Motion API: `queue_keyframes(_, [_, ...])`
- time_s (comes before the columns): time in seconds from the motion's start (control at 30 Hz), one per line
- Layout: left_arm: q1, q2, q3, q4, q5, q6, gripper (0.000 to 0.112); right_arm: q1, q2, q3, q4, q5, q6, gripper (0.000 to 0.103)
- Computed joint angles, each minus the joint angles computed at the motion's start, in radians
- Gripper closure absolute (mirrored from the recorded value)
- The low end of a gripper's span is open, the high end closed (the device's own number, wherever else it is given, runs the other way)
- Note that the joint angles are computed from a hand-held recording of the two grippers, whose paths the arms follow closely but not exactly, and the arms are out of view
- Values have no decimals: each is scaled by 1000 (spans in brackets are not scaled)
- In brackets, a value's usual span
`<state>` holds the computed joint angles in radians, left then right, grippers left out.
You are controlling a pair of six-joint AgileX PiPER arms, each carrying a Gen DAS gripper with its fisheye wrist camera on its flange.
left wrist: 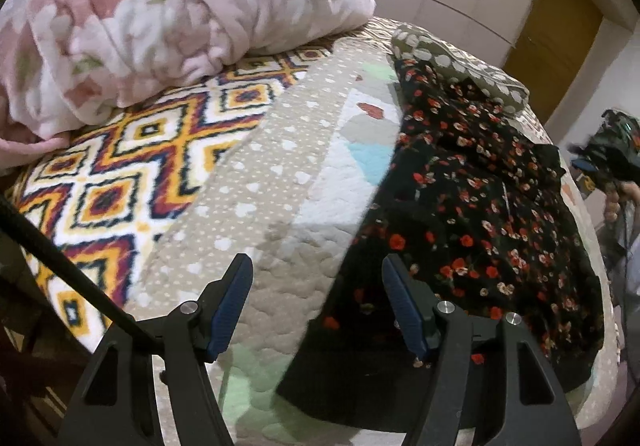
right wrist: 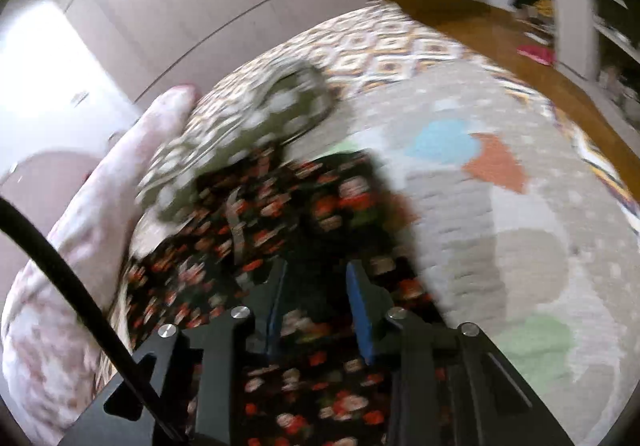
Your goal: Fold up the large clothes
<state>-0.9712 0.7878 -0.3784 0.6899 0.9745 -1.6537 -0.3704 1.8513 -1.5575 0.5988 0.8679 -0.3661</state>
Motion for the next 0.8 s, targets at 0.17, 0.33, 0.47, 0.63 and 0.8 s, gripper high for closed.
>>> queue_keyframes(0.17, [-14,17,8,13,-28,-4,46,214,54,-9,10,11,-21,72])
queue_keyframes(0.33, [43,-37,31,-2,-40,68,46,521,206,-113,-161,-69,136,72])
queue_keyframes(0.47, [195,-89,71,-63,-106,217,46,664,431,-379,-237,22,308,73])
queue_keyframes(0.63, [457,-117,111,-212,-231,474,46,775,545,-588,-243,111,330,72])
queue_keyframes(0.8, [318,-133,100,-125,-154,320,46,720,369,-369,-189,4,218,74])
